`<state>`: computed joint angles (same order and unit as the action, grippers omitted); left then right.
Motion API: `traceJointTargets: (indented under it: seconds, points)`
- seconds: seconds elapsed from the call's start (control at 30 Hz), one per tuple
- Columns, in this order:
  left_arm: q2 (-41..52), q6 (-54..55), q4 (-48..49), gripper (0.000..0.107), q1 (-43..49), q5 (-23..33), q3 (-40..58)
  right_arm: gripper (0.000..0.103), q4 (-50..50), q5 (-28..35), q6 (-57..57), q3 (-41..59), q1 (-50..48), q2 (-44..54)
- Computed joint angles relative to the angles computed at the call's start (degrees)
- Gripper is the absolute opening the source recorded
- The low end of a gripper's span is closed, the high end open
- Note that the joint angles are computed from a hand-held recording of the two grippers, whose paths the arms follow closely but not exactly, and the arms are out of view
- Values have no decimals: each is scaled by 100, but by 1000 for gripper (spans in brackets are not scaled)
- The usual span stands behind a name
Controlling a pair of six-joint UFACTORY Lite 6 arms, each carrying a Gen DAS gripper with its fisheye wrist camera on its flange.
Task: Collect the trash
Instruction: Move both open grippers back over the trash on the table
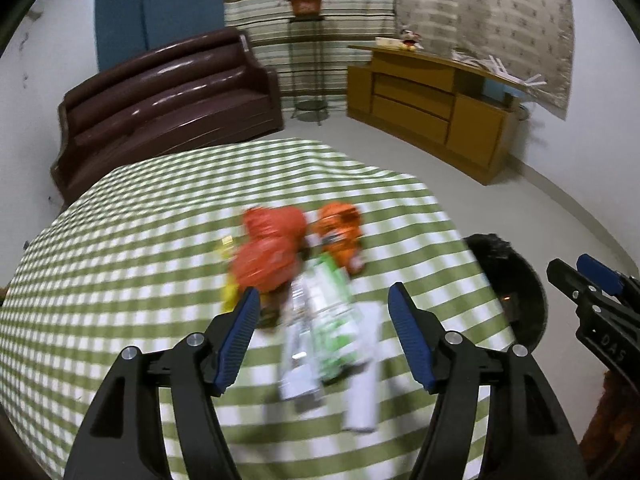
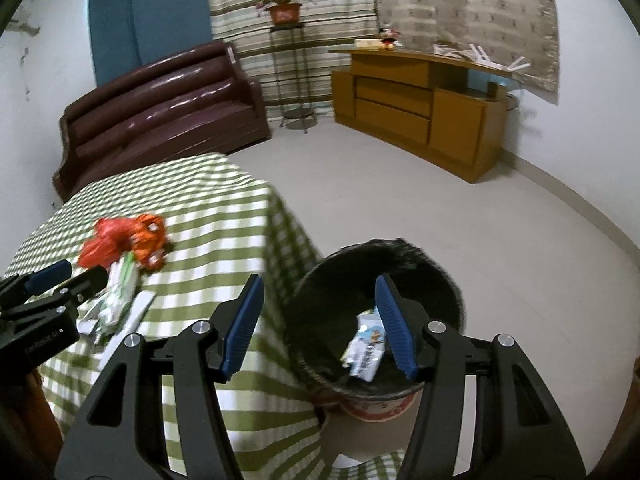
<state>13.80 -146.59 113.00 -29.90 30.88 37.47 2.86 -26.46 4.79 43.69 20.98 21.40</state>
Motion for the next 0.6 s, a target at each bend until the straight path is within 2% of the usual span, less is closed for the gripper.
traceJointTargets:
  seconds: [0.27,0.6]
  points:
    - [-1041,-563,550,66,547,142,-1397,57,1019,100,-594,30,1150,78]
    - [-2040,-1046,1538,68,1571,45,-2536,57,2106,378,-1084,551,2381,484]
